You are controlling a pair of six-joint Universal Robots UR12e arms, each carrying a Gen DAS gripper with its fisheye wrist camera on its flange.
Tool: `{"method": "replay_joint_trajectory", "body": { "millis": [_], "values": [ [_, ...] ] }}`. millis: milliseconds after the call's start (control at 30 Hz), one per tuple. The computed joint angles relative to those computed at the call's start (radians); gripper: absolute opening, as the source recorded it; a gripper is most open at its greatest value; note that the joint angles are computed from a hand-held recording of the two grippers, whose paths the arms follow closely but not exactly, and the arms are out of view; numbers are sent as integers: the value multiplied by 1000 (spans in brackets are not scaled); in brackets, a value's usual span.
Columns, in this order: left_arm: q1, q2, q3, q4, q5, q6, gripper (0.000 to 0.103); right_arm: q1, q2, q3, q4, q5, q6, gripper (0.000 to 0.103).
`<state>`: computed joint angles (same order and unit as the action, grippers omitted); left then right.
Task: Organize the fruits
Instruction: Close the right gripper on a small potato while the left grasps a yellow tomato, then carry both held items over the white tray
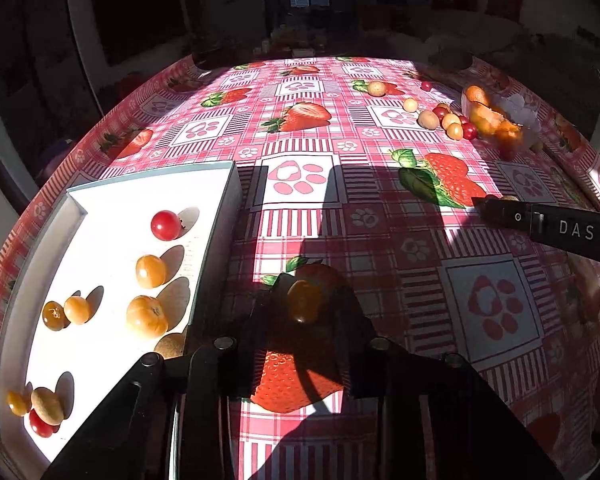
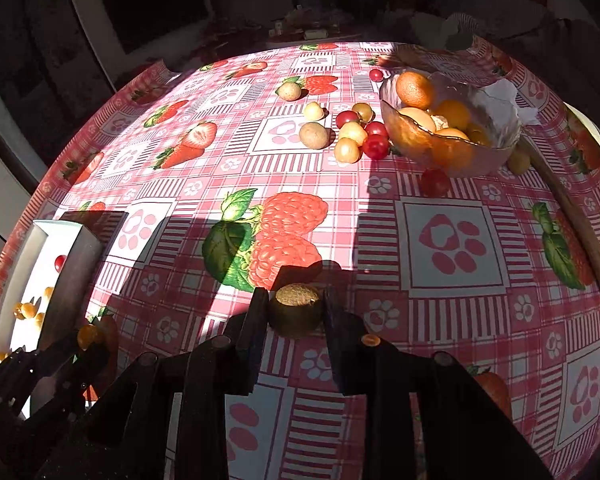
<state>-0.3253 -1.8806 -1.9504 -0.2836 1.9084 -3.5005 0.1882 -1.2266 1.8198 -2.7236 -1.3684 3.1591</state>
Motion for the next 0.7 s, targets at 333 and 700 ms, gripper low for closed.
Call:
{"method": "replay_joint_trajectory", "body": {
  "millis": [333,700],
  "values": [
    [4,11,-25,82,-79,57,21,-20,-37,41,3,51,34,30],
    [11,44,-46,53,-147,37,21,-40,-83,77,34,110,38,30]
  ]
}}
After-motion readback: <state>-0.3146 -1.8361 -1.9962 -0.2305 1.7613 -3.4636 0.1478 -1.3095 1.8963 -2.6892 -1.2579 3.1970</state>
